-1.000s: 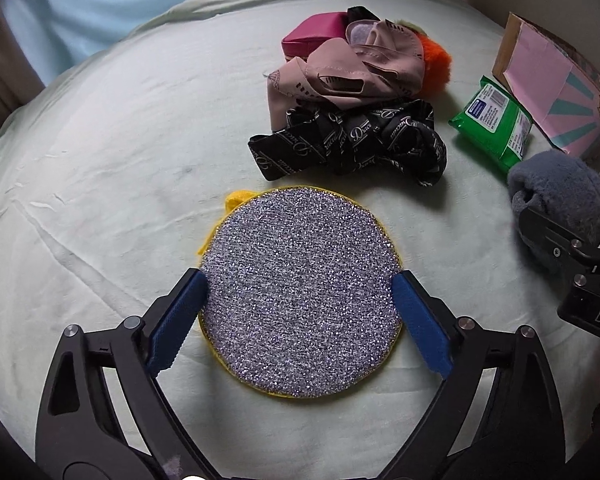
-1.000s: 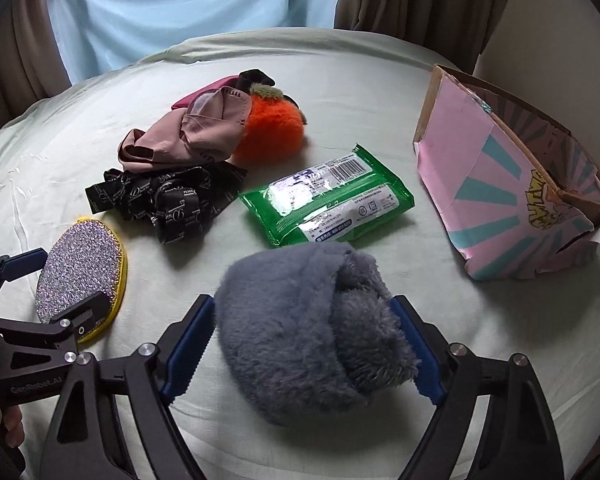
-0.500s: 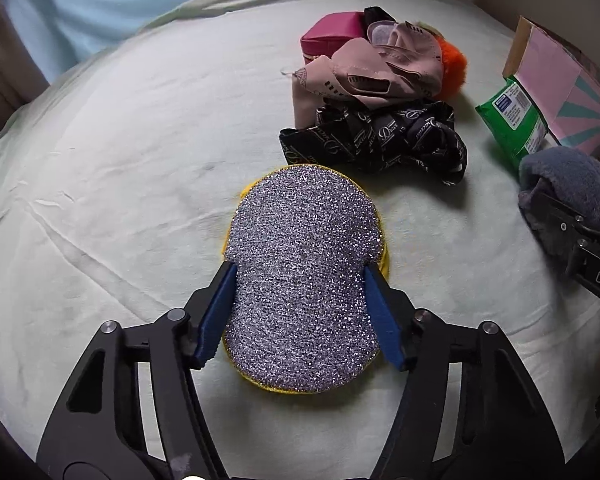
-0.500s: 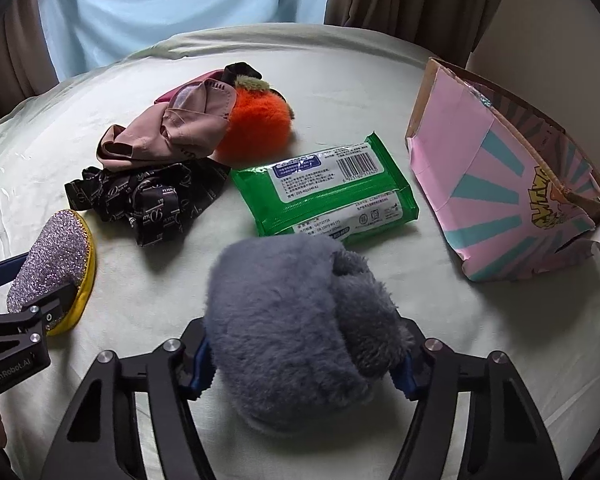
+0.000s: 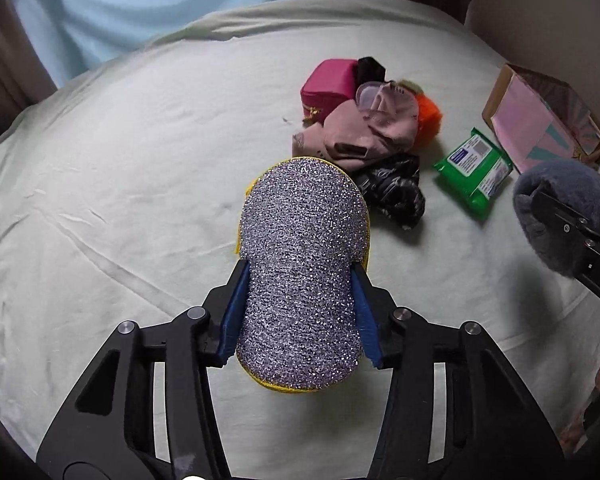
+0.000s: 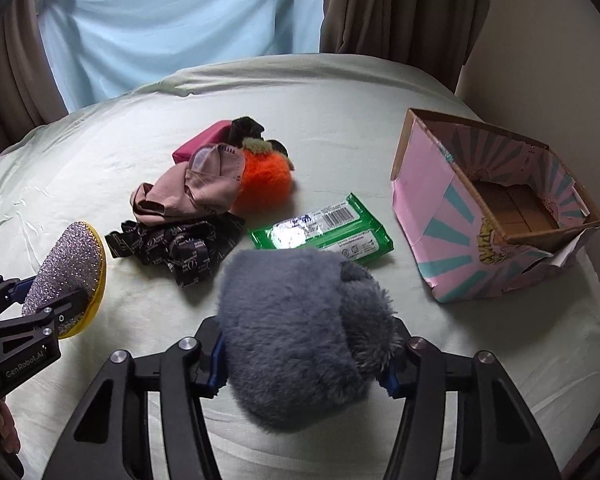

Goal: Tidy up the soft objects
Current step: 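Carry the sponge and grey sock over the pink box with both tools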

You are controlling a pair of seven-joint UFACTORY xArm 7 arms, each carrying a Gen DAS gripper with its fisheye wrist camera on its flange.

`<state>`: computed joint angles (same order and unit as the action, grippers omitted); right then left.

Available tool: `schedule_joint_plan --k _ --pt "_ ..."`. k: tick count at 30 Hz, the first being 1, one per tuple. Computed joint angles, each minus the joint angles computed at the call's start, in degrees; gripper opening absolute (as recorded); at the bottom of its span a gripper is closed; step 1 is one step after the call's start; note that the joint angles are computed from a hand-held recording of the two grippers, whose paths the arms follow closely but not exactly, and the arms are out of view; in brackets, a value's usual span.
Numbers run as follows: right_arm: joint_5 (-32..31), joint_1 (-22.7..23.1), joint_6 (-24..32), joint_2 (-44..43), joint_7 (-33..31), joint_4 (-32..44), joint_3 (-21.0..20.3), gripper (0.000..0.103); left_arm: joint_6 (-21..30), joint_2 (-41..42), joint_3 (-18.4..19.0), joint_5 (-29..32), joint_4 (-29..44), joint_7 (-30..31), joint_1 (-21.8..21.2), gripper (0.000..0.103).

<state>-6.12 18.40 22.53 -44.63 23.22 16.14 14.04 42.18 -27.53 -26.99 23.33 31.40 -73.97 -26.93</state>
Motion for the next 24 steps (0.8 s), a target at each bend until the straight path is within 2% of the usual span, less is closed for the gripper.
schedule_joint_plan --k 4,8,12,16,20,24 --pt "1.5 1.2 5.9 -4.9 -3.4 3.0 -3.8 0.053 5.3 -0.1 -0.3 -1.0 6.3 1.4 -0.3 0.044" --pt "3.2 0.3 11.2 -7.9 -8.0 7.7 -7.1 0.053 11.8 2.3 -1.6 0.0 15.7 2.0 0.8 0.044" --pt "5.1 -1.3 15.4 -8.7 -14.3 13.3 -10.7 0.053 18.7 8.0 -3.7 3.8 27.6 0.4 2.0 0.044" --pt "7.7 -2.3 17.7 -6.9 -23.0 19.3 -16.0 0.053 25.6 17.3 -5.6 10.0 41.1 -3.0 1.2 0.044" --pt "10.4 -3.5 19.8 -2.7 -31.4 26.0 -21.4 0.053 32.9 29.2 -6.7 17.8 56.5 -6.3 -2.4 0.044" --pt "12.8 -5.0 22.2 2.9 -39.6 32.7 -26.2 0.053 39.9 43.5 -5.1 25.6 75.1 -7.2 -10.0 0.044"
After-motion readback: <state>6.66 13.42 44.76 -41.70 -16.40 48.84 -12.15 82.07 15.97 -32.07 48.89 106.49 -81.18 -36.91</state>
